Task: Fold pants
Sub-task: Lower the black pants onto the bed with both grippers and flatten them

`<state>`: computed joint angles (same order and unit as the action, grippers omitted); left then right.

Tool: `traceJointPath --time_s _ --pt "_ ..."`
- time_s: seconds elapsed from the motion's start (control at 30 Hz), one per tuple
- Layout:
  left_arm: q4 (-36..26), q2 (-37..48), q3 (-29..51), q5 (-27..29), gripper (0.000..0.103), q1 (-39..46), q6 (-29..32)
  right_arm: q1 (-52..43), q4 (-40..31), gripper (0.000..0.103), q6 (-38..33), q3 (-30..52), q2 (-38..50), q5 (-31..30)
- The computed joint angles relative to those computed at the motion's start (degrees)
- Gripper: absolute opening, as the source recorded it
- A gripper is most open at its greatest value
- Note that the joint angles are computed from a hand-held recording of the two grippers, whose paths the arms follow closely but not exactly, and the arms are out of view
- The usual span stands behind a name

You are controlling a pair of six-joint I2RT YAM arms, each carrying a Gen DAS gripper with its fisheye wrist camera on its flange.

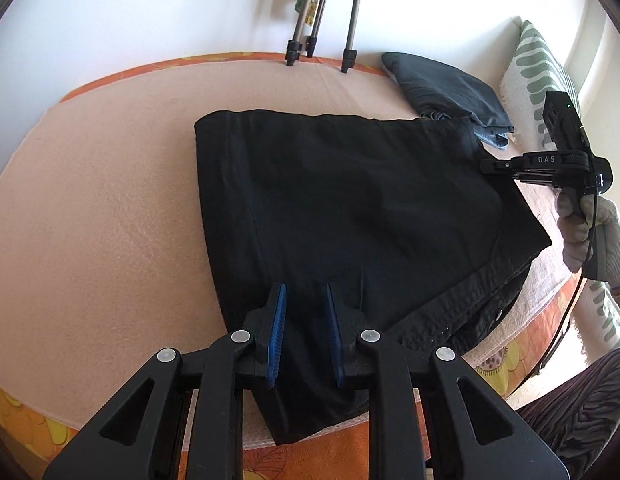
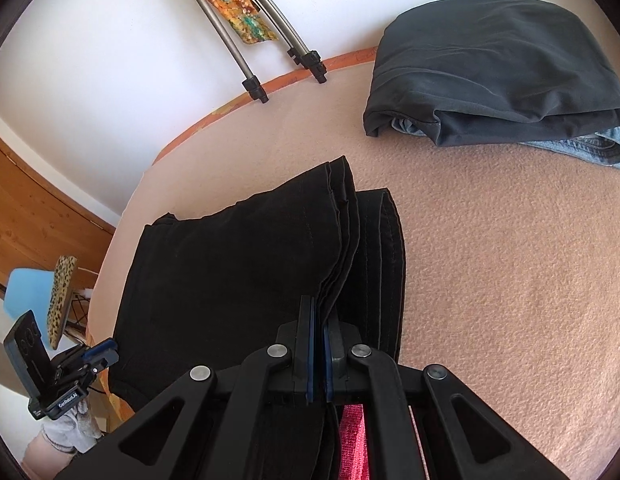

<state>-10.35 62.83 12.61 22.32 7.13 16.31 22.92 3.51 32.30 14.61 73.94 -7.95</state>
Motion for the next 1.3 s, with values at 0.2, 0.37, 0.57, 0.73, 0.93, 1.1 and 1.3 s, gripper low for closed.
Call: traceJointPath --time_s 0.2,0.37,0.57,0.73,0.93,1.1,1.3 --pt "-2.59 -4.2 -1.33 0.66 0.018 6.07 2.07 11.14 -16.81 0.035 1.73 6.63 -7.93 17.46" --pt "-5.01 -2.36 0.24 6.84 0.018 14.52 4.38 23.34 -20.73 0.039 3.0 15.64 -5.89 24.6" --pt "-7.97 -4.41 -1.05 9.83 0.018 15.77 4.78 26.4 -12.1 0.038 -1.53 31.87 18.55 15.37" --pt "-10.27 -3.52 -1.36 12.77 0.03 18.65 8.21 26.44 -12.44 0.037 -2.95 49.3 38.33 9.8" --pt "-11.57 -6.23 -2.51 12.31 0.03 18.02 10.39 25.61 -18.26 0.037 -1.71 63.55 51.78 9.06" --pt "-11.59 -7.86 -4.01 11.0 0.031 15.55 10.73 24.91 -22.11 0.036 -0.13 68.24 54.9 8.89" --pt "-14.49 -6.97 -3.57 14.27 0.031 19.62 13.81 25.63 -31.61 0.051 3.05 76.22 55.88 5.11"
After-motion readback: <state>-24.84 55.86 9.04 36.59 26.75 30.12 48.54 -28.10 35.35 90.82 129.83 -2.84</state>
